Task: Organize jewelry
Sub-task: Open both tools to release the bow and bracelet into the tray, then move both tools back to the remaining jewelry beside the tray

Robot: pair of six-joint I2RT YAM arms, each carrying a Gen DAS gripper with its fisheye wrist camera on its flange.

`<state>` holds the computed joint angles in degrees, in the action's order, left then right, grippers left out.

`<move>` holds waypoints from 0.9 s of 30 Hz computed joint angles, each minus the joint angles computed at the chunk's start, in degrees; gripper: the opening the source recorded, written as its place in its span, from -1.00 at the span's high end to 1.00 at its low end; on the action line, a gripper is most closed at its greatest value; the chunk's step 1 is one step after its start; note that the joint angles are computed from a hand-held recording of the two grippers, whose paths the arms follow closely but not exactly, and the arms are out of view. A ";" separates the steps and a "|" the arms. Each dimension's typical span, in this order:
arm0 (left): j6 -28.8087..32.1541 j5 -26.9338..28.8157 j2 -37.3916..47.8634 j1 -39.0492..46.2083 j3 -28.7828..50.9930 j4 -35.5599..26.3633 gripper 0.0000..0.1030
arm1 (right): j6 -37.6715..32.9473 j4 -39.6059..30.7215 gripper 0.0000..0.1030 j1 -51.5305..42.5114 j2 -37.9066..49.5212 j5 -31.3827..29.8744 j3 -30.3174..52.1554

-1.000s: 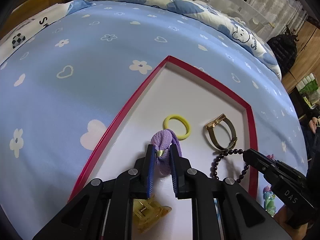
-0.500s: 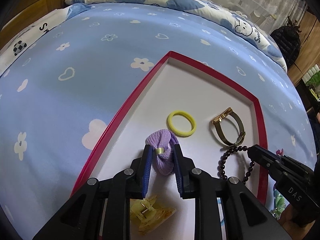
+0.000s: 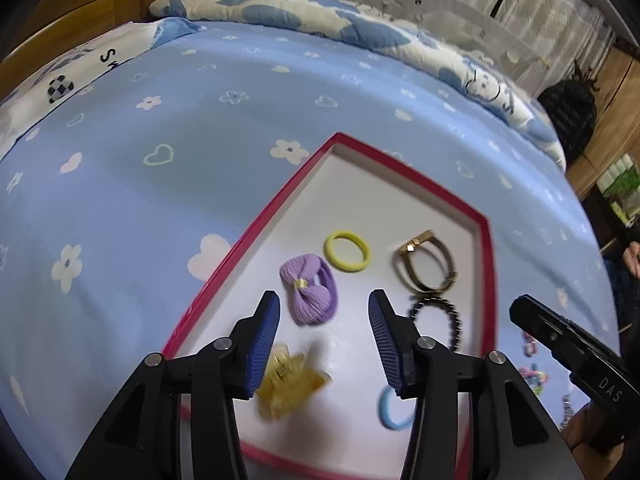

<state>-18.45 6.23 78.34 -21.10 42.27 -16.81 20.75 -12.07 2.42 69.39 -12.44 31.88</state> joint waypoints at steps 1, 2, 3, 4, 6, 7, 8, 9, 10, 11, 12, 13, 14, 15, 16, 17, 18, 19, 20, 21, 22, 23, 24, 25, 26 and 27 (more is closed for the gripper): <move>-0.47 0.41 -1.54 0.04 -0.76 -0.29 0.03 | 0.00 -1.14 0.36 -0.33 -2.27 -0.05 -0.48; -1.38 0.74 -3.85 -0.23 -1.86 -0.73 -0.04 | -0.12 -2.12 0.34 -0.81 -3.98 -0.13 -0.73; -1.83 0.89 -5.25 -0.33 -2.47 -1.11 -0.11 | -0.26 -3.70 0.31 -1.58 -6.99 -0.29 -1.43; -2.87 0.89 -7.77 -0.84 -3.64 -1.67 -0.15 | -0.61 -5.31 0.26 -2.52 -9.66 -0.62 -1.95; -4.42 1.22 -11.72 -1.74 -5.32 -2.98 -0.24 | -1.51 -8.37 0.19 -4.45 -14.00 -1.10 -2.60; -5.49 1.41 -13.88 -2.41 -6.28 -3.67 -0.25 | -2.27 -10.97 0.16 -6.15 -17.36 -1.66 -3.08; -6.16 1.54 -15.48 -3.04 -6.96 -4.30 -0.26 | -3.03 -13.12 0.14 -7.71 -20.10 -2.18 -3.42; -6.73 1.55 -16.92 -3.83 -7.28 -5.17 -0.26 | -3.73 -15.33 0.12 -9.24 -22.56 -2.46 -3.53; -7.37 1.33 -18.66 -4.83 -7.70 -6.13 -0.26 | -4.45 -16.80 0.11 -10.70 -24.04 -3.00 -3.55; -7.89 1.05 -20.32 -5.83 -7.94 -7.13 -0.27 | -5.81 -19.78 0.11 -13.75 -27.13 -4.48 -3.60; -7.95 1.06 -21.53 -6.29 -7.83 -8.15 -0.27 | -6.54 -21.56 0.08 -15.39 -28.76 -5.32 -3.45; -8.13 0.93 -22.15 -6.83 -7.57 -8.77 -0.28 | -8.04 -24.37 0.05 -18.63 -31.04 -6.95 -3.07; -8.36 0.76 -22.91 -7.48 -7.34 -9.44 -0.29 | -9.52 -26.52 0.04 -21.53 -32.80 -8.55 -2.70; -8.59 0.55 -23.94 -8.24 -7.19 -10.23 -0.30 | -10.32 -27.90 0.02 -23.10 -33.95 -9.36 -2.38; -8.90 0.17 -24.93 -9.21 -6.86 -11.12 -0.30 | -12.37 -30.50 -0.01 -26.62 -35.67 -11.28 -1.65; -9.25 -0.29 -25.87 -10.25 -6.50 -11.96 -0.33 | -13.92 -32.23 -0.03 -29.04 -36.59 -12.72 -1.11; -9.54 -0.66 -26.60 -11.18 -6.22 -12.61 -0.35 | -15.53 -34.08 -0.08 -31.56 -37.63 -14.20 -0.53; -9.78 -0.97 -27.53 -11.99 -6.25 -13.24 -0.36 | -17.64 -36.10 -0.10 -34.60 -38.40 -16.01 0.19; -10.13 -1.47 -28.44 -13.25 -6.14 -13.93 -0.38 | -20.98 -39.05 -0.11 -39.15 -39.31 -18.61 1.20; -10.33 -1.89 -29.07 -14.28 -6.09 -14.35 -0.39 | -23.15 -40.95 -0.14 -41.97 -39.82 -20.15 1.80; -10.59 -2.38 -29.51 -15.28 -6.07 -14.68 -0.39 | -27.02 -43.89 -0.17 -46.71 -40.19 -22.68 2.72; -10.99 -3.06 -29.59 -16.55 -5.92 -14.90 -0.40 | -30.96 -46.72 -0.18 -51.21 -40.33 -25.02 3.44; -11.53 -3.78 -29.79 -18.12 -5.88 -15.20 -0.40 | -34.21 -48.87 -0.19 -54.69 -40.19 -26.81 3.91; -12.29 -4.56 -29.42 -19.57 -5.88 -14.89 -0.40 | -39.91 -52.53 -0.19 -60.39 -39.57 -29.54 4.73; -12.62 -4.78 -29.27 -20.65 -5.96 -14.87 -0.40 | -45.82 -56.13 -0.20 -65.83 -38.62 -31.78 5.39; -12.92 -5.12 -29.12 -21.70 -6.00 -14.93 -0.40 | -52.29 -59.85 -0.20 -71.27 -37.21 -33.66 5.94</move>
